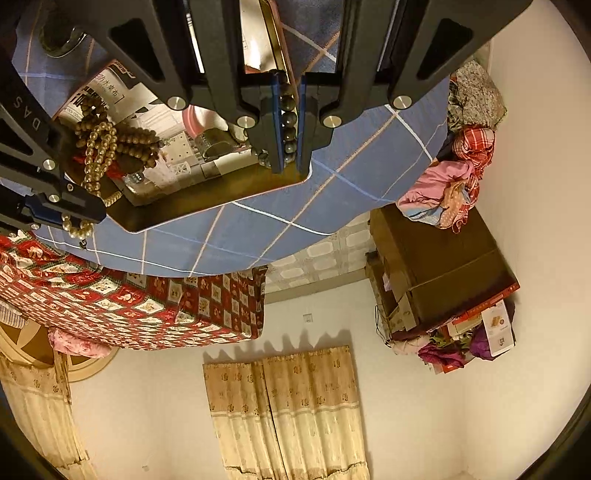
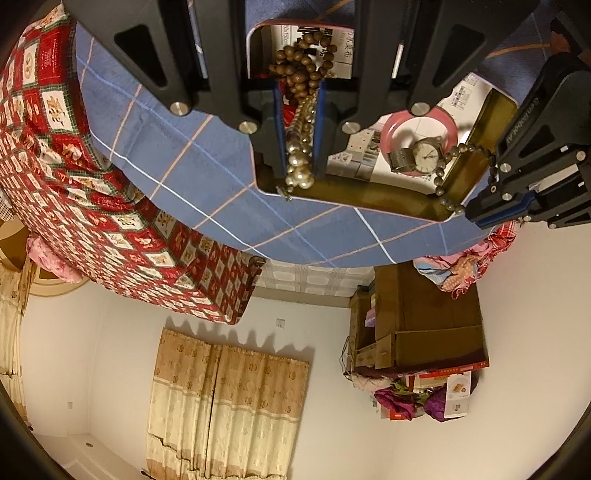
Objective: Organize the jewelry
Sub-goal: 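Lower both items into the tin and open both grippers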
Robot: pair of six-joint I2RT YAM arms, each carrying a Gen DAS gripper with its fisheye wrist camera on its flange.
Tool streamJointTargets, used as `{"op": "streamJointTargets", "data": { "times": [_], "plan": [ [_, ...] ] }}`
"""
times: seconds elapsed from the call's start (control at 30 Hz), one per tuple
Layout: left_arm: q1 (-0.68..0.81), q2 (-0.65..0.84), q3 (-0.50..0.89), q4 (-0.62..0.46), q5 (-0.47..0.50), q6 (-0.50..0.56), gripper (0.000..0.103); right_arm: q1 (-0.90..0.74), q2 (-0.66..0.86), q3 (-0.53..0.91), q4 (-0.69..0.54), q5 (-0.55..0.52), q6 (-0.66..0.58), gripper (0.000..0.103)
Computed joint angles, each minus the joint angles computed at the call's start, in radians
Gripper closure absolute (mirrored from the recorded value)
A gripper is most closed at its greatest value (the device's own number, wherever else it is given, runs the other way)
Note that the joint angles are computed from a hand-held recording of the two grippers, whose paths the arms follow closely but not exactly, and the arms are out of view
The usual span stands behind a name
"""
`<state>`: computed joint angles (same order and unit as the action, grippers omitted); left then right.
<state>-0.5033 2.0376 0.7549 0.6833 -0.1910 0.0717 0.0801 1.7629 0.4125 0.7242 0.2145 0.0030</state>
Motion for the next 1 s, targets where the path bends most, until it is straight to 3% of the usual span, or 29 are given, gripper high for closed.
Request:
{"op": "streamJointTargets", "data": {
  "times": [0.83,0.9,1.0],
  "plan": [
    [0.018,0.026,0.018,-0.018,0.022,0.000,0.097,0.002,0.063,0.025,0.000,-0.025,0.006,0.087],
    [0.017,0.021,0.018,-0.029,0.025,0.002,0.096,-0.003,0.062,0.019,0.002,-0.038,0.010,0.080],
    [0.016,0.019,0.016,-0.035,0.022,0.004,0.096,-0.007,0.057,0.017,-0.001,-0.040,0.005,0.078]
  ]
}}
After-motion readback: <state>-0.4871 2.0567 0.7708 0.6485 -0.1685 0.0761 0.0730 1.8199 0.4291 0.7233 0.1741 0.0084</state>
